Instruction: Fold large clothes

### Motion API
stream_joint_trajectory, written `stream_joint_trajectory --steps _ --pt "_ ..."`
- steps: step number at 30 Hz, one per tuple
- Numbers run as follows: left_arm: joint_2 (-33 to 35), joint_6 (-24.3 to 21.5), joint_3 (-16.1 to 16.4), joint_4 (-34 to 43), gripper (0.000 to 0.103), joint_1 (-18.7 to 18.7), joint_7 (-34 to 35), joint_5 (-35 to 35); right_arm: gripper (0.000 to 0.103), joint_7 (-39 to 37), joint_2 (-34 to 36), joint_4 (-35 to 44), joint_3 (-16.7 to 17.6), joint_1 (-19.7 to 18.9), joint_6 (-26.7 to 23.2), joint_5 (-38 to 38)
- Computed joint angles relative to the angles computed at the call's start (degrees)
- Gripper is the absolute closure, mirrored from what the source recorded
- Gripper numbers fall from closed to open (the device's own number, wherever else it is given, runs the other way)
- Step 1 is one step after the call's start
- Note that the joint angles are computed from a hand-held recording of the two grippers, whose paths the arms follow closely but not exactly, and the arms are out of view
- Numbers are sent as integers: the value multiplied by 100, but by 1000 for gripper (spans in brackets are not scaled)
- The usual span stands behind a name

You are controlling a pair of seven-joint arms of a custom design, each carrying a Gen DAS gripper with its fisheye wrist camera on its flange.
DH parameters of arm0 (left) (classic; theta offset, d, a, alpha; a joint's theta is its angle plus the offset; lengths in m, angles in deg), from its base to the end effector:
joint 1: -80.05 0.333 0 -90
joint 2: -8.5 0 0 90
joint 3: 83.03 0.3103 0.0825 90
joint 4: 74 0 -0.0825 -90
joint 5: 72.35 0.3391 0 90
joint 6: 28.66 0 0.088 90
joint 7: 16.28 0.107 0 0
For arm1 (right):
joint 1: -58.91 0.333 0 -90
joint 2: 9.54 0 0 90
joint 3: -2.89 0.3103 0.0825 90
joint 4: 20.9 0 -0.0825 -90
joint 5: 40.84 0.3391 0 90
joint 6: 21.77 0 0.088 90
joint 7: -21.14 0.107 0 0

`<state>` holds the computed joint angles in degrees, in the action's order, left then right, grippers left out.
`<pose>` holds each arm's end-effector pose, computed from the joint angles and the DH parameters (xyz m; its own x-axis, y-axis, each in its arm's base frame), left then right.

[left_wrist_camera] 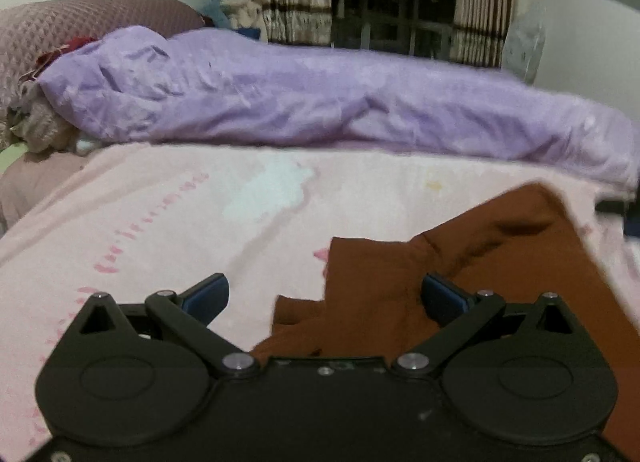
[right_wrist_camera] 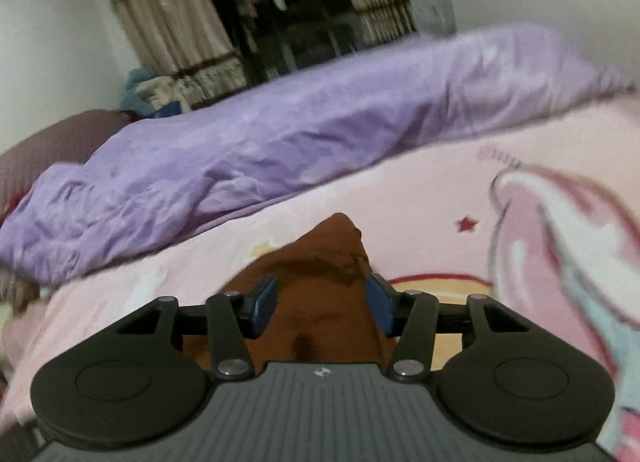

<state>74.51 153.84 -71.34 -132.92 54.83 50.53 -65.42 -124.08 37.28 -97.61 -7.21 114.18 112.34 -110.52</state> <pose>0.7305 -0.2730 0.2786 -0.2094 -0.9761 0.0584 -0.5214 0.0610 -0.8511 0.4956 0.5269 0.2939 -0.3165 -0.9159 -0.2470 -0.4165 0.3681 -0.8313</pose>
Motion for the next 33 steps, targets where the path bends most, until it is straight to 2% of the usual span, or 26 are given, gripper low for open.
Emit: stream_joint_trajectory --steps 1,2,3,4,5,6,7,8,9,10,11,12,14,15,16,17,18,19,22,24,25,26,27,28,30,33 --pt "-331 323 -334 -500 0 208 -248 443 36 -15 -133 -204 7 132 -24 -100" --pt "-659 668 -775 -1001 0 564 -605 1288 36 -93 -246 -374 78 205 -32 -140" --pt "-956 977 -1017 -1501 0 773 -823 1731 36 -237 -312 -455 161 210 -13 -144" --pt "-1187 1230 -1136 -1942 0 859 -674 1773 36 -438 -343 -507 237 204 51 -176" --pt "-1362 1463 -1238 -2343 0 861 -123 1412 36 -520 -349 -546 285 217 84 -200" --pt "-1463 1663 -1278 -2658 0 741 746 650 36 -483 -306 -495 302 224 57 -184" --pt "-1448 1833 -1118 -2801 0 469 1456 -72 36 -292 -214 -466 254 243 126 -294" --pt "-1333 1851 -1153 -2744 0 342 2226 -747 35 -183 -69 -358 235 242 103 -297" --pt "-1122 1777 -1356 -2537 0 416 2745 -1020 33 16 124 -237 203 241 49 -251" --pt "-858 1884 -1742 -2346 0 690 2903 -892 24 526 345 -156 70 347 -47 -336" --pt "-526 2085 -2242 -2141 0 1124 2671 -361 22 1129 515 -156 -105 516 -161 -539" --pt "-258 2003 -2743 -1954 0 1612 2132 389 22 1428 547 -220 -190 621 -212 -725" --pt "135 1532 -3655 -1612 0 2516 538 2162 22 1177 544 -155 -114 621 -375 -739" --pt "184 1330 -3871 -1546 0 2719 265 2612 22 995 561 -82 -57 564 -386 -687" --pt "176 1264 -3888 -1532 0 2728 312 2660 22 971 561 -74 -42 539 -372 -678" --pt "84 1339 -3704 -1615 0 2566 540 2306 22 1016 534 -112 -48 536 -348 -700" --pt "-107 1509 -3320 -1784 0 2256 795 1740 22 1003 502 -139 -31 519 -327 -695" --pt "-280 1653 -2819 -1895 0 1913 648 1535 22 974 446 -184 -6 498 -299 -677" --pt "-842 1865 -1318 -2444 0 654 1071 95 19 892 24 -610 114 405 -36 -705" --pt "-1101 1747 -318 -2714 0 -342 1877 -1293 20 874 -273 -897 233 338 106 -703" --pt "-1208 1684 83 -2859 0 -842 2640 -2297 29 868 -399 -1018 273 351 79 -737" --pt "-1235 1546 570 -2913 0 -1342 3176 -3078 48 803 -492 -1109 319 378 0 -780" --pt "-1231 1373 1070 -2978 0 -1772 3328 -3458 60 561 -555 -1153 406 357 -47 -767" --pt "-1256 1213 1467 -3095 0 -2068 3208 -3436 78 73 -594 -1141 562 267 -57 -581" --pt "-1420 1039 1762 -3353 0 -2194 2456 -2558 80 -587 -604 -1083 741 209 -165 -245" --pt "-1556 755 1687 -3408 0 -2087 2372 -2355 80 -778 -750 -1213 804 169 6 -27"
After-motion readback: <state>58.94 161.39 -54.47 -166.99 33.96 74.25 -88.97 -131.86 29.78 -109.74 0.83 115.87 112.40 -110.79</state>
